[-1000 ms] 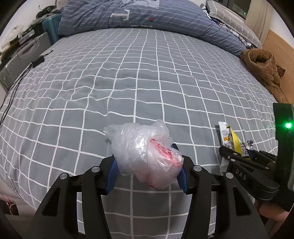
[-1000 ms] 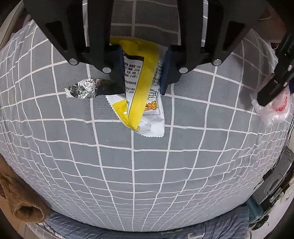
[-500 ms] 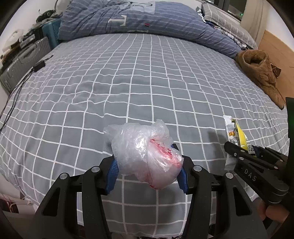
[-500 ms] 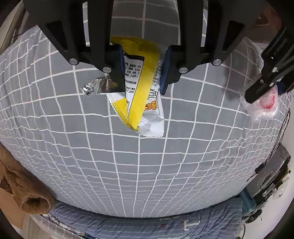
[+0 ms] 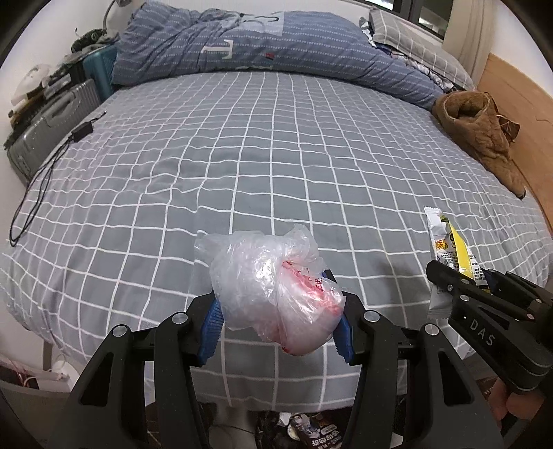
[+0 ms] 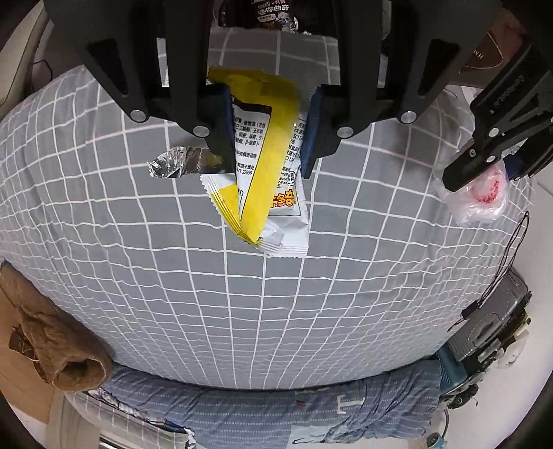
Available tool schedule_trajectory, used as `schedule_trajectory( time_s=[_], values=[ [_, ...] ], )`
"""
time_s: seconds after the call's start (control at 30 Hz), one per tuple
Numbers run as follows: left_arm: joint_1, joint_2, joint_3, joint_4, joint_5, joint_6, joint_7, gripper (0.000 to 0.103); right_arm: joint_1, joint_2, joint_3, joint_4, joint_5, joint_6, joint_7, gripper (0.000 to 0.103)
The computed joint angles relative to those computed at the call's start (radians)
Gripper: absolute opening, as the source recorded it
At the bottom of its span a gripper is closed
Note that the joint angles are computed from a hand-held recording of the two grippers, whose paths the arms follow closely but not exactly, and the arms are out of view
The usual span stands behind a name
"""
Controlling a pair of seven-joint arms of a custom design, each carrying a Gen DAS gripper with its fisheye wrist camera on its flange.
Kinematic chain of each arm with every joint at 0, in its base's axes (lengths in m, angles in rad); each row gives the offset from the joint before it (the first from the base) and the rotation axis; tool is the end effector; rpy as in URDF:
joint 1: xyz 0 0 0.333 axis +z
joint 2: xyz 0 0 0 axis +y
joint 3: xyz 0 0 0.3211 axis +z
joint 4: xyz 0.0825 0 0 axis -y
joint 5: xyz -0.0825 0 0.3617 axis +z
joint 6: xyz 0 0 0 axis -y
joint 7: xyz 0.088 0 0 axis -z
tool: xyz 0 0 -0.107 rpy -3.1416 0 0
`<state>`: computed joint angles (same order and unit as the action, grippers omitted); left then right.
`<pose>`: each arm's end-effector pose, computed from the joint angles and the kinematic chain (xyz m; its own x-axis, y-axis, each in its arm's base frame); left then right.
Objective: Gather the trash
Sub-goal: 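Lift the plastic bag and yellow packet and carry them over the bin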
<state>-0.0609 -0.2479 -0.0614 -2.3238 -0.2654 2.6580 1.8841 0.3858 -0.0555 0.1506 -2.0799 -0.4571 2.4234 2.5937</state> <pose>0.4866 -0.0543 0.5197 -0.2501 -0.9673 0.0424 -0.8036 0.1829 -0.5664 0.4720 0.2800 0.5095 -0.1808 -0.9817 -0.0590 -0.8404 0.1854 -0.5093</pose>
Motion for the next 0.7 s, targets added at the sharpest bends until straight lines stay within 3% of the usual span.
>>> schedule_trajectory(
  time_s=[0.7],
  values=[
    [-0.035,-0.225,0.016,-0.128,0.013,-0.072,-0.043,0.052,0.012,-0.193,0.087,-0.088,-0.026,-0.089,0.061,0.031]
  ],
)
